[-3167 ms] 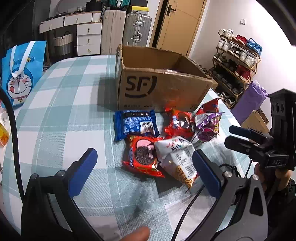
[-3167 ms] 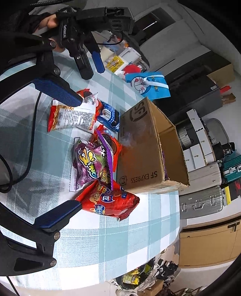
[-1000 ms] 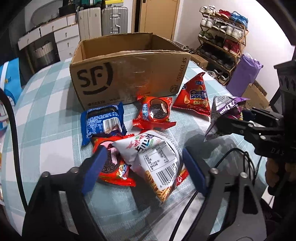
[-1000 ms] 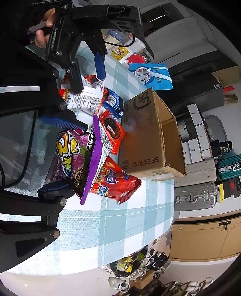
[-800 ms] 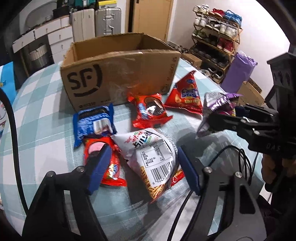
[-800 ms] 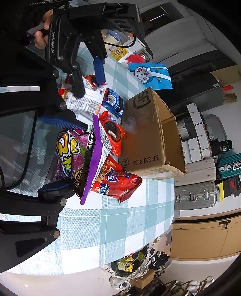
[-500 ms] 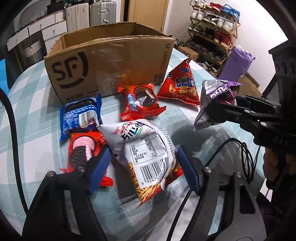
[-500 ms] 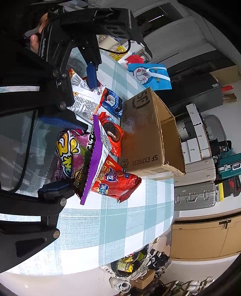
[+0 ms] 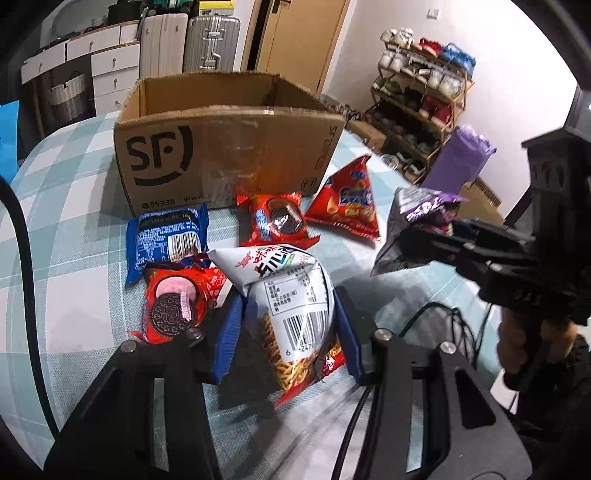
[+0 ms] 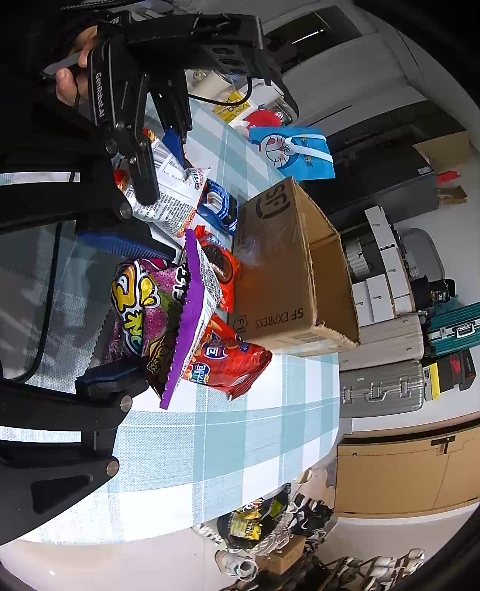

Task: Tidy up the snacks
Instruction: 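Lift the white chip bag and purple bag over the SF box with both tools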

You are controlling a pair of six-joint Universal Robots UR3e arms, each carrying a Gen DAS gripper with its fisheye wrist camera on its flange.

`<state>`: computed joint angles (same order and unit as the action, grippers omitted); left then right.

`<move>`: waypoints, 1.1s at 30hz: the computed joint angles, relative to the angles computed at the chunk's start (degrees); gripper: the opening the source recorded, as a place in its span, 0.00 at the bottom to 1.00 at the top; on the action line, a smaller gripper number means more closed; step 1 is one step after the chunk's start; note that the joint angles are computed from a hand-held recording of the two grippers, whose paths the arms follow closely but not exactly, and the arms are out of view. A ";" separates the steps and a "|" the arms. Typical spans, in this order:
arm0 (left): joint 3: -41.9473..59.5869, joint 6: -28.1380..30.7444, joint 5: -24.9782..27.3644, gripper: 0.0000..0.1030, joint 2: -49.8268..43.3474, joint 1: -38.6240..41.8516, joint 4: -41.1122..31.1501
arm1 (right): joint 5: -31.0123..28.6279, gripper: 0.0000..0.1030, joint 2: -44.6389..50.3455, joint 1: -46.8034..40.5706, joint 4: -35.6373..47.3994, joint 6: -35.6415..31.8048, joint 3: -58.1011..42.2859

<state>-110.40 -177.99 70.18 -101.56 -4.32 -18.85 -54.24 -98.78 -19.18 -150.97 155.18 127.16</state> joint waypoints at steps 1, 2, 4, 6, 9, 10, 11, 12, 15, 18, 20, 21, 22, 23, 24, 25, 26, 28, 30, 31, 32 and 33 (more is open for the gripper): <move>-0.38 -0.16 -0.13 0.43 0.59 0.19 0.30 | 0.15 0.48 -0.33 0.05 -0.06 0.08 0.11; -0.96 -0.21 -0.59 0.43 1.34 0.60 0.82 | 0.20 0.48 -0.67 0.15 -0.06 0.14 0.17; -2.24 -0.17 -1.44 0.43 2.94 1.49 1.10 | 0.30 0.48 -1.28 0.29 -0.14 0.09 0.44; -3.30 -0.26 -2.19 0.43 4.61 2.40 1.29 | 0.65 0.48 -1.78 0.36 0.10 0.07 0.49; -5.02 -0.46 -3.51 0.43 7.26 4.21 1.41 | 1.64 0.48 -2.81 0.21 0.30 0.09 0.64; -5.36 -0.52 -4.29 0.43 8.07 5.01 1.13 | 2.09 0.48 -3.13 0.03 0.46 -0.02 0.69; -6.00 -0.53 -4.84 0.43 9.29 5.88 0.96 | 2.47 0.48 -3.50 -0.09 0.48 -0.01 0.73; -6.53 -0.48 -5.23 0.43 10.35 6.58 0.76 | 2.69 0.48 -3.80 -0.16 0.30 0.06 0.80; -7.56 -0.33 -6.75 0.43 13.04 8.84 0.11 | 3.28 0.48 -4.25 -0.21 0.52 0.42 0.34; -7.46 -0.72 -7.40 0.43 14.12 10.06 -0.04 | 3.94 0.48 -3.97 -0.17 0.88 1.23 -0.38; -7.44 -0.74 -7.84 0.43 15.06 11.07 -0.45 | 4.11 0.48 -3.58 0.16 0.60 1.89 -0.96; -7.34 -0.84 -7.92 0.43 15.36 11.40 -0.59 | 4.04 0.48 -3.50 0.39 -0.02 2.41 -1.06; -7.20 -1.05 -7.92 0.43 15.62 11.63 -0.68 | 4.07 0.48 -3.38 0.53 -0.21 2.60 -1.21; -6.92 -0.94 -8.30 0.43 16.21 12.23 -1.35 | 4.24 0.48 -3.33 0.64 -0.22 2.76 -1.41; -6.80 -1.17 -8.43 0.43 16.44 12.46 -1.36 | 4.22 0.48 -3.17 0.89 -0.24 3.08 -1.80; -6.66 -1.22 -8.59 0.43 16.56 12.78 -1.42 | 4.23 0.48 -2.95 1.02 -0.45 3.34 -2.09; -6.06 -1.36 -8.84 0.43 16.46 13.08 -1.75 | 4.23 0.48 -2.90 1.13 -0.63 3.61 -2.28; -5.27 -1.55 -9.68 0.43 16.63 14.05 -2.41 | 4.24 0.48 -2.61 1.35 -0.87 4.22 -2.91; -4.08 -1.91 -9.27 0.43 16.31 14.01 -2.67 | 4.00 0.48 -2.32 1.61 -1.54 5.07 -3.38; -3.67 -2.03 -9.13 0.43 16.08 14.07 -2.53 | 4.19 0.48 -2.20 1.62 -1.61 5.45 -3.76; -3.04 -2.25 -8.98 0.43 15.86 14.20 -2.64 | 4.31 0.48 -2.13 1.65 -1.78 5.84 -4.06; -2.21 -2.24 -9.20 0.43 15.58 14.47 -3.08 | 4.39 0.48 -2.16 1.59 -1.79 5.98 -4.32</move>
